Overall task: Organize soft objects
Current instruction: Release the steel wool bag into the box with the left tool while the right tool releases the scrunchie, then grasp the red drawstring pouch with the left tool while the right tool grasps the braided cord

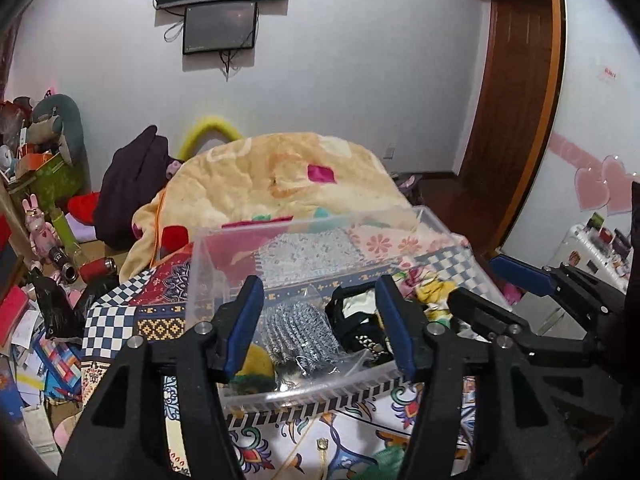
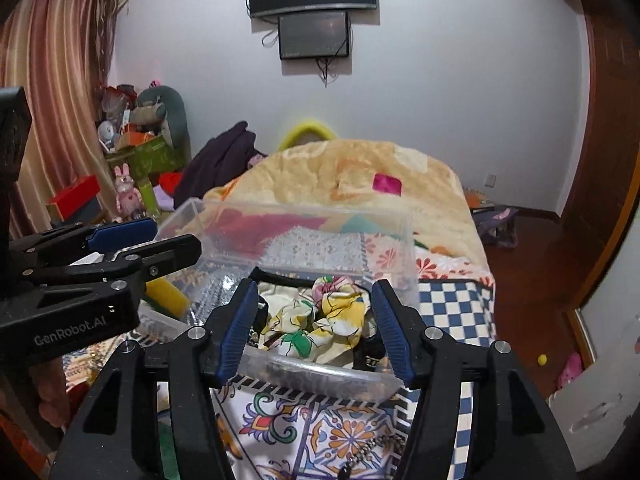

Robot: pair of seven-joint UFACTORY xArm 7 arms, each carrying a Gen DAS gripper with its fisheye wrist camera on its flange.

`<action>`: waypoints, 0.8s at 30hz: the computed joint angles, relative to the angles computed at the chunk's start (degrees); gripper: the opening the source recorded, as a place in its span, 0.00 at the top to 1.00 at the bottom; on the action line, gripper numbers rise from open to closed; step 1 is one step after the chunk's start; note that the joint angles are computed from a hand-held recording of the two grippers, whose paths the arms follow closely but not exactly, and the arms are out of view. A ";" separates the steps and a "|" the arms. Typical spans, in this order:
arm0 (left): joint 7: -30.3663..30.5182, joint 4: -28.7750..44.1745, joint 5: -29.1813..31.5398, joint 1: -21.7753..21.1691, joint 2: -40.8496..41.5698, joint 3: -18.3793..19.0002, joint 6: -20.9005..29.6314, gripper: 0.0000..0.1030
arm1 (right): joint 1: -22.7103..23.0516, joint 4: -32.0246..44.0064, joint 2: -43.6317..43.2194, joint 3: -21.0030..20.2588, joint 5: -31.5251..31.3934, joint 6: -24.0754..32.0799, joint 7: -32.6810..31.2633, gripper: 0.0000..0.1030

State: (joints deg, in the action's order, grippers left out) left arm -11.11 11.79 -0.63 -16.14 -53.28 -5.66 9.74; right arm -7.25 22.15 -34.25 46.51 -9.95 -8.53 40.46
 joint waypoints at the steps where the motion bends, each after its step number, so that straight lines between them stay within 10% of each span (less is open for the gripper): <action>1: -0.08 -0.28 -0.05 -0.02 -1.69 0.10 0.54 0.39 | 0.27 -0.29 -0.93 -0.09 0.15 0.00 0.21 0.42; 7: 1.13 -1.67 -0.81 -1.31 -11.59 2.33 4.72 0.33 | 5.48 -4.38 -9.20 -4.05 0.20 0.66 0.54 0.20; 12: 1.01 -4.03 -1.04 0.47 -22.20 1.41 10.17 0.07 | 7.98 -7.14 -14.51 -5.13 -0.58 2.59 1.45 0.05; 24: 3.66 -10.25 -0.85 0.94 -44.22 1.30 31.48 0.04 | 14.68 -11.99 -16.49 -7.59 -4.14 8.15 4.87 0.03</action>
